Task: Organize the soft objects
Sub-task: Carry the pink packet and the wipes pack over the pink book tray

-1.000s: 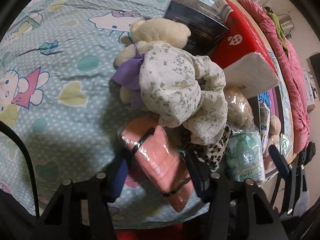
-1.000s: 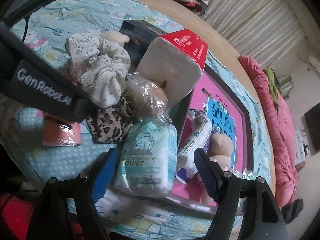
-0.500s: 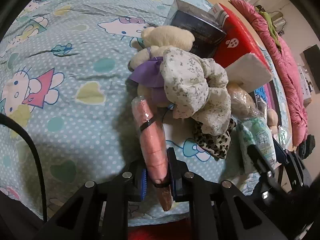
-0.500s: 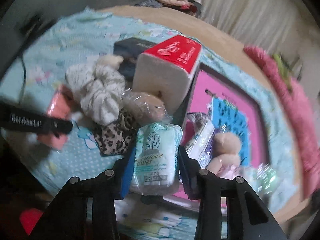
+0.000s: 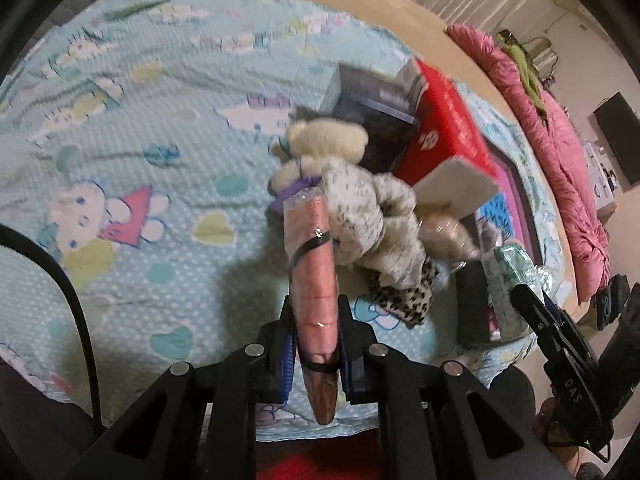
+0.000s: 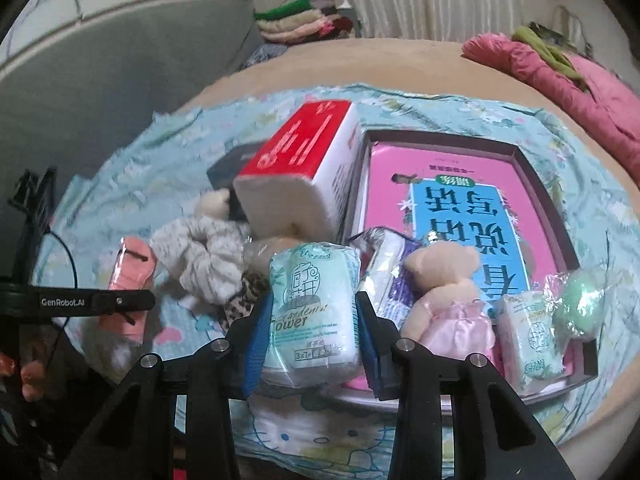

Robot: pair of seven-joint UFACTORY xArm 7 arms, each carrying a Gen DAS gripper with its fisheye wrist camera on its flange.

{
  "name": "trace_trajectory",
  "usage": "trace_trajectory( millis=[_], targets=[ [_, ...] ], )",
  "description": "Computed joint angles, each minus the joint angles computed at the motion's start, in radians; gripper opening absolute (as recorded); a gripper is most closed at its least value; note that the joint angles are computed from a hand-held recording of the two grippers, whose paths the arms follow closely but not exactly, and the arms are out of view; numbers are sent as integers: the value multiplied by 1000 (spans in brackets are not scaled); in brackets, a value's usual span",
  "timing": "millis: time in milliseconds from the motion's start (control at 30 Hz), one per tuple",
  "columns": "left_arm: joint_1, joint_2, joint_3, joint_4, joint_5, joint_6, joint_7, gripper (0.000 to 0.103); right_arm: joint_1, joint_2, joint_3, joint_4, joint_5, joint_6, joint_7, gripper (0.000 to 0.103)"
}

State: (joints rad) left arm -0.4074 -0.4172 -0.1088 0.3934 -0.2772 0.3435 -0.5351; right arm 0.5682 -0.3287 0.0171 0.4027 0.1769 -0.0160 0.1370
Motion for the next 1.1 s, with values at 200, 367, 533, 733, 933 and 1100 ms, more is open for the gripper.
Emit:
trace_trajectory(
  millis=[200, 367, 533, 733, 933, 1100],
  targets=[
    [70, -123, -63, -9, 116, 47, -82, 18, 101, -42, -125, -36, 42, -71, 9, 42],
    [90, -84, -114, 65, 187, 40, -140, 18, 76, -65, -109, -49, 2, -104, 44, 42],
    [82, -26, -147, 137, 252, 23, -176, 18, 41, -96, -91, -72, -49, -140, 90, 42],
    [63, 42, -165, 220, 306, 19, -194, 18, 12, -135, -108, -104, -99, -174, 147, 42],
    [52, 109, -193, 298, 371, 28, -226, 18, -30, -170, -111, -130, -140, -197, 181, 42],
    [38, 153, -206, 351, 427, 39, -250, 18, -78, -196, -99, -152, -157, -218, 208, 42]
  ],
)
